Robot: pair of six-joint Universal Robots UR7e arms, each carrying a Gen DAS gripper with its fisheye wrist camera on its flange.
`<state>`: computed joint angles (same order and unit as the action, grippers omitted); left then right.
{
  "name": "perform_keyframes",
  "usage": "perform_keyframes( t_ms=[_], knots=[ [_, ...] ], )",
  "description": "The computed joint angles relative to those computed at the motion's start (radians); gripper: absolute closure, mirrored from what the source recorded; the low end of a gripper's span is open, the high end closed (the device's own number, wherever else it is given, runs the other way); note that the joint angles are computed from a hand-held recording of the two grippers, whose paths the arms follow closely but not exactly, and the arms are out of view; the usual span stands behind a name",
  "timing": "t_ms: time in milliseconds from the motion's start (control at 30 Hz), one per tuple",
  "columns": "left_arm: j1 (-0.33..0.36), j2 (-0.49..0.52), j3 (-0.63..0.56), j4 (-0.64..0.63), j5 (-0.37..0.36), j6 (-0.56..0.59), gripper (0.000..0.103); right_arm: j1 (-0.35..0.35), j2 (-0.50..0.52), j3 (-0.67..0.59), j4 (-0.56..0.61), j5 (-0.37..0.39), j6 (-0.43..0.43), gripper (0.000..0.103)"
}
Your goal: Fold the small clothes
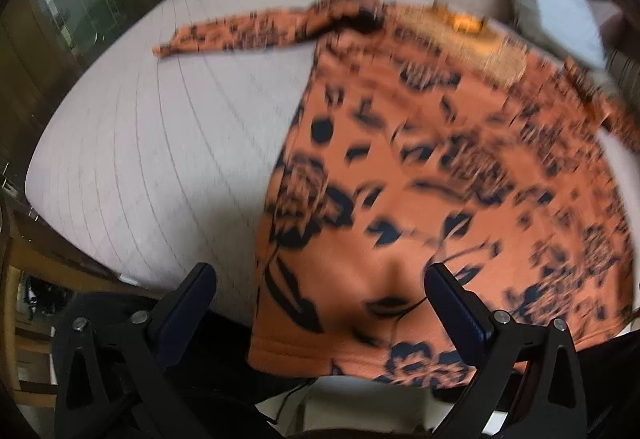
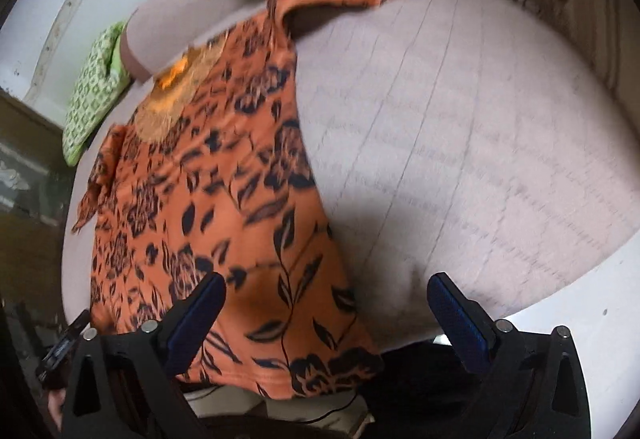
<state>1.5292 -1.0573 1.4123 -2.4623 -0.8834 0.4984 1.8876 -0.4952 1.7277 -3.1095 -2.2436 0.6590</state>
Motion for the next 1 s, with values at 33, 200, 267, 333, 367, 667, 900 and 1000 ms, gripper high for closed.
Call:
perform_keyframes(
  t_ms=[33, 200, 267, 333, 367, 667, 900, 1000],
  knots=[
    [0.006, 0.01, -0.008, 0.03, 0.011, -0.007, 0.021, -0.004, 0.008, 0.0, -0.004, 0.016, -0.007, 0.021],
    [0.021, -0.003, -0.021, 0.086, -0.027, -0.026, 0.096, 0.009, 0.046, -0.014, 0.0, 0.009, 0.012, 0.096],
    [0.017, -0.03, -0.006, 0.059, -0.048, -0.031, 0.098, 0.039, 0.037, 0.003, -0.051, -0.002, 0.005, 0.096],
    [0.013, -0.063, 0.026, 0.0, -0.06, -0.013, 0.098, 0.081, 0.016, 0.023, -0.063, -0.03, 0.012, 0.097],
    [0.012, -0.071, 0.034, -0.01, -0.044, -0.012, 0.097, 0.092, 0.008, 0.029, -0.03, -0.049, 0.045, 0.098],
    [-0.042, -0.088, 0.055, -0.08, -0.009, 0.015, 0.026, 0.059, -0.019, 0.08, -0.168, -0.062, 0.047, 0.009],
    [-0.102, -0.016, 0.03, -0.277, -0.196, 0.224, 0.021, -0.057, -0.077, 0.041, -0.61, -0.068, -0.152, 0.009],
    [-0.107, 0.084, -0.052, -0.252, -0.205, 0.271, 0.021, -0.155, -0.094, -0.011, -0.656, -0.018, -0.157, 0.02]
  ],
)
